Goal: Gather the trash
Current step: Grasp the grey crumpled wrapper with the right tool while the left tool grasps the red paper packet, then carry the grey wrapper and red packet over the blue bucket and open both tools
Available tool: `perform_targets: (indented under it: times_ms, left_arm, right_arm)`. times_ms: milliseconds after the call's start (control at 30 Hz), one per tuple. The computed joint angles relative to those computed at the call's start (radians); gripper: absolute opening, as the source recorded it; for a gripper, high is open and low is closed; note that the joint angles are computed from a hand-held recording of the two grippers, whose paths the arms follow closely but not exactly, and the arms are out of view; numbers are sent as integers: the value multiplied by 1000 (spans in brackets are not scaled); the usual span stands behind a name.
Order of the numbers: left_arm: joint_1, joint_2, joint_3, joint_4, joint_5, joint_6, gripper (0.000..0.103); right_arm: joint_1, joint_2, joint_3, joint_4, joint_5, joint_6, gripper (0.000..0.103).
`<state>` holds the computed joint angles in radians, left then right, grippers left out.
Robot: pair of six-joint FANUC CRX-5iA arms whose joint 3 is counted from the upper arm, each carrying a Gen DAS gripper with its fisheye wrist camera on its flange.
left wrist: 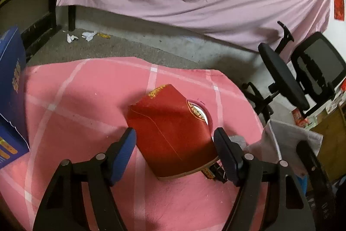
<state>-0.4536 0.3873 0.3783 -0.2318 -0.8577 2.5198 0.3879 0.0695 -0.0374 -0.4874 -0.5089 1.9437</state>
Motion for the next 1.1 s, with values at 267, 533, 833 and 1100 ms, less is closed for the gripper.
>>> perform_targets:
  times_ms: [267,533,833,1100]
  left_arm:
    - [-16,-47,-54,-21,67,8,37]
    - [-95,-54,3,-203,-32,87,12]
    - [-104,-113,-59,-211,-49,122,2]
    - [-202,-161,-73,-350,9,204,2]
  right_arm:
    - [-6,-6,0,-26,-17,17,6]
    - [-19,-8,4,-51,-34,46,6]
    - [-21,-25,-4,-63,-50,80,6]
    - [-81,-81,-30,-252,-33,249,5]
